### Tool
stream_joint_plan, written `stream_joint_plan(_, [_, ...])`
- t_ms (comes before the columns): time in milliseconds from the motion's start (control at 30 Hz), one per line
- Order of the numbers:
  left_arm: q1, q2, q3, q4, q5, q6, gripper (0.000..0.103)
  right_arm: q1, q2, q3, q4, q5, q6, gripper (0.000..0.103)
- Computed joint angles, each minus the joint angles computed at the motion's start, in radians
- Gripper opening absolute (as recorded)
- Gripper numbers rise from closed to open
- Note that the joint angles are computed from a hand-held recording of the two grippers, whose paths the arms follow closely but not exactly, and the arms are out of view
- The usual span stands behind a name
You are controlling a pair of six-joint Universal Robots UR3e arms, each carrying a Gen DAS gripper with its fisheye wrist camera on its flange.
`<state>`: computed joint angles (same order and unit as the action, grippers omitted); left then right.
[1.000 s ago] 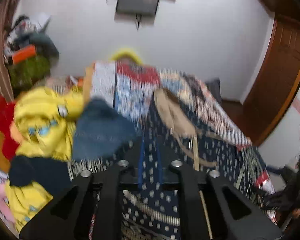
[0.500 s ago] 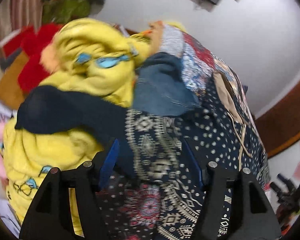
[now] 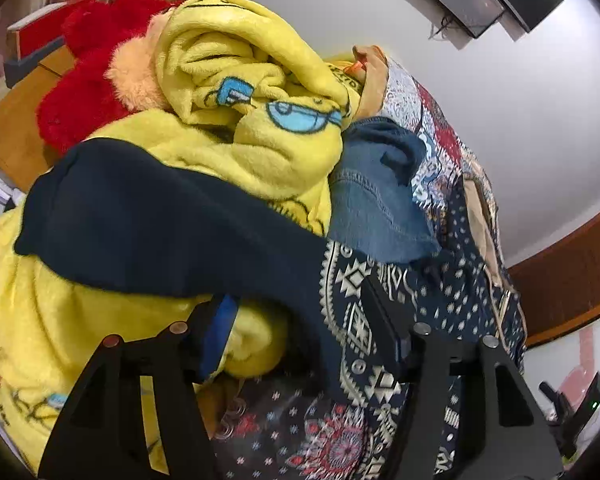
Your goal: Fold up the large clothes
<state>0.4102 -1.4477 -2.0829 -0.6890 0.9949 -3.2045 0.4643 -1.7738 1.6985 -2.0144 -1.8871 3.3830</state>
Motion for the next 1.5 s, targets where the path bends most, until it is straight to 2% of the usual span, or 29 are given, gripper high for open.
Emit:
stream_joint_plan(67, [-0.020,-0.046,0.028,0.036,0.041,-0.020,0.053,0.017,0.011,-0.009,0.006,-0.020,0.000,0.098])
stream_joint_plan(100, [-0.047,-0.086,0.058,0.059,0.103,-0.043,0.049,0.025,0.013,-0.011,0.009,-0.032,0.000,0.098])
stream_joint_plan(167, [-0.092,-0.155,0.114,0.072,0.199,-0.066,0.030,0.031,0.011,-0.015,0.015,-0.044,0.001,0.098])
stream_joint_plan(200, [-0.112,-0.178,0.130,0.083,0.242,-0.071,0.015,0.032,0.009,-0.017,0.018,-0.044,0.002,0.098])
stream_joint_plan(233, [-0.150,-0.207,0.160,0.089,0.319,-0.079,0.007,0.030,0.002,-0.016,0.021,-0.042,0.001,0.098])
stream_joint_plan(300, [-0.221,-0.233,0.202,0.106,0.441,-0.086,0.004,0.025,-0.015,-0.014,0.028,-0.040,0.002,0.098])
stream_joint_plan(467, [-0.397,-0.194,0.287,0.153,0.628,-0.083,0.003,-0.012,-0.087,0.017,0.041,-0.027,-0.006,0.098])
stream_joint_plan(533, [-0.473,-0.183,0.353,0.151,0.670,-0.069,0.003,-0.039,-0.124,0.034,0.049,-0.011,-0.012,0.098])
stream_joint_plan(667, [-0.641,-0.235,0.582,0.086,0.698,-0.052,0.003,-0.091,-0.197,0.062,0.061,0.018,-0.022,0.098])
stream_joint_plan(867, [-0.915,-0.533,1.072,-0.097,0.749,-0.064,0.003,-0.180,-0.313,0.106,0.102,0.065,-0.062,0.098])
stream_joint_plan(1067, [-1.099,-0.797,1.352,-0.256,0.740,-0.094,0.003,-0.278,-0.440,0.146,0.159,0.097,-0.152,0.098])
stream_joint_plan(1233, [-1.194,-1.017,1.625,-0.485,0.720,-0.087,0.003,-0.396,-0.536,0.172,0.222,0.162,-0.247,0.098])
stream_joint_plan(1367, [-1.222,-1.098,1.726,-0.609,0.683,-0.066,0.005,-0.464,-0.588,0.193,0.256,0.198,-0.304,0.098])
stream_joint_plan(1500, [-1.194,-0.955,1.446,-0.515,0.592,-0.085,0.027,-0.471,-0.584,0.193,0.272,0.203,-0.318,0.098])
